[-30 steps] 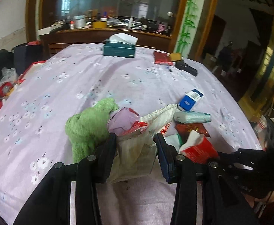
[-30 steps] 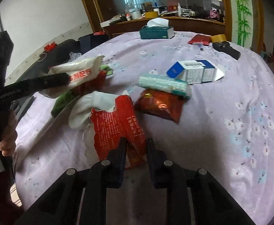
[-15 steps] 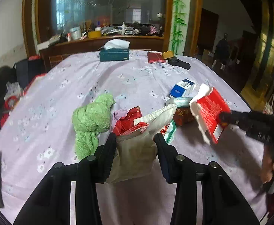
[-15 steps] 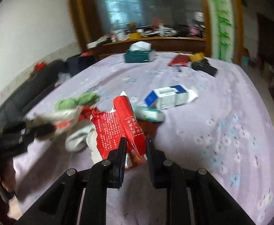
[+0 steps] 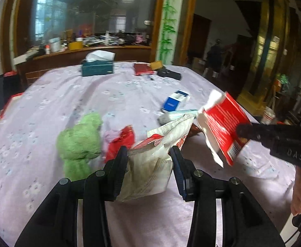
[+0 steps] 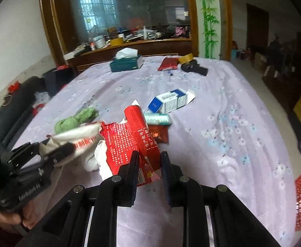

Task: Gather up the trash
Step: 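Lift the white wrapper with the left tool while the right tool lifts the red packet, then carry wrapper and red packet to the red wastebasket and release both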

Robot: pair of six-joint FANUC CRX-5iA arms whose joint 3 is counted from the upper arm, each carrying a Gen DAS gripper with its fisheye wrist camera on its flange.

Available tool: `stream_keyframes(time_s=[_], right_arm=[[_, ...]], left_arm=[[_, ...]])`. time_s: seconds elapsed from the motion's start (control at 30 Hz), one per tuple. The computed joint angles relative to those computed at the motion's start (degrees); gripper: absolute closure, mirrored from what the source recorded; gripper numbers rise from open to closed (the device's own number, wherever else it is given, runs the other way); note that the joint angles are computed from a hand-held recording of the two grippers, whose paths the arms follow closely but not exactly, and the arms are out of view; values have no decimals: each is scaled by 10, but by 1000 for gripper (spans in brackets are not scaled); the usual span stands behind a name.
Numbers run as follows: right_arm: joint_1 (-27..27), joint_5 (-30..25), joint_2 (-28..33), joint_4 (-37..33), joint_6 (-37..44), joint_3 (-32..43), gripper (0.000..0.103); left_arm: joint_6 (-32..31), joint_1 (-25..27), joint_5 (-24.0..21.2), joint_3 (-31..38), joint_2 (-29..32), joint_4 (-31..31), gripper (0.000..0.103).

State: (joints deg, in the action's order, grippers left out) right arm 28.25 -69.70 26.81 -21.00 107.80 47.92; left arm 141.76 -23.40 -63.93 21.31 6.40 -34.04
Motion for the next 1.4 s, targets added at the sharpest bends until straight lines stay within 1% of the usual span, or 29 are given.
stream_keyframes(time_s=[0.07, 0.13, 0.23, 0.33, 0.4, 0.43, 0.53, 0.63, 0.7, 0.8, 0.87, 1.0, 1.13, 1.3, 1.4], right_arm=[[12, 29, -15, 31, -26, -26, 81], [17, 34, -21, 52, -48, -38, 81], [29, 59, -41, 95, -78, -73, 81], [36, 83, -71, 125, -94, -118, 81], [36, 90, -89, 135, -93, -143, 81], [33, 91, -98, 134, -91, -154, 81], [24, 92, -115, 131, -73, -179, 81], [4, 84, -122, 105, -44, -186, 81], [-2, 95, -128, 106, -29, -200, 81], [-17, 107, -136, 98, 4, -216, 81], [-39, 97, -132, 66, 35, -207, 81], [-72, 79, -119, 26, 70, -186, 81], [-104, 63, -107, -18, 95, -164, 81], [-141, 55, -96, -58, 98, -145, 81], [-158, 56, -90, -63, 91, -139, 81]], left_arm=[[-20, 13, 23, -12, -3, 27, 62], [-30, 17, 40, -23, -8, 37, 62], [-35, 21, 65, -37, -14, 51, 62], [-31, 15, 76, -44, -18, 51, 62], [-22, 5, 72, -42, -18, 45, 62], [-16, -1, 66, -38, -18, 37, 62], [17, -33, 30, -19, -14, -9, 62], [56, -60, -4, -5, -11, -43, 62], [79, -80, -34, 13, -1, -65, 62], [88, -96, -63, 38, 18, -74, 62], [93, -106, -78, 60, 34, -79, 62], [80, -117, -105, 115, 75, -78, 62], [51, -116, -109, 159, 107, -55, 62], [9, -117, -123, 226, 154, -44, 62], [-21, -116, -125, 269, 185, -33, 62]])
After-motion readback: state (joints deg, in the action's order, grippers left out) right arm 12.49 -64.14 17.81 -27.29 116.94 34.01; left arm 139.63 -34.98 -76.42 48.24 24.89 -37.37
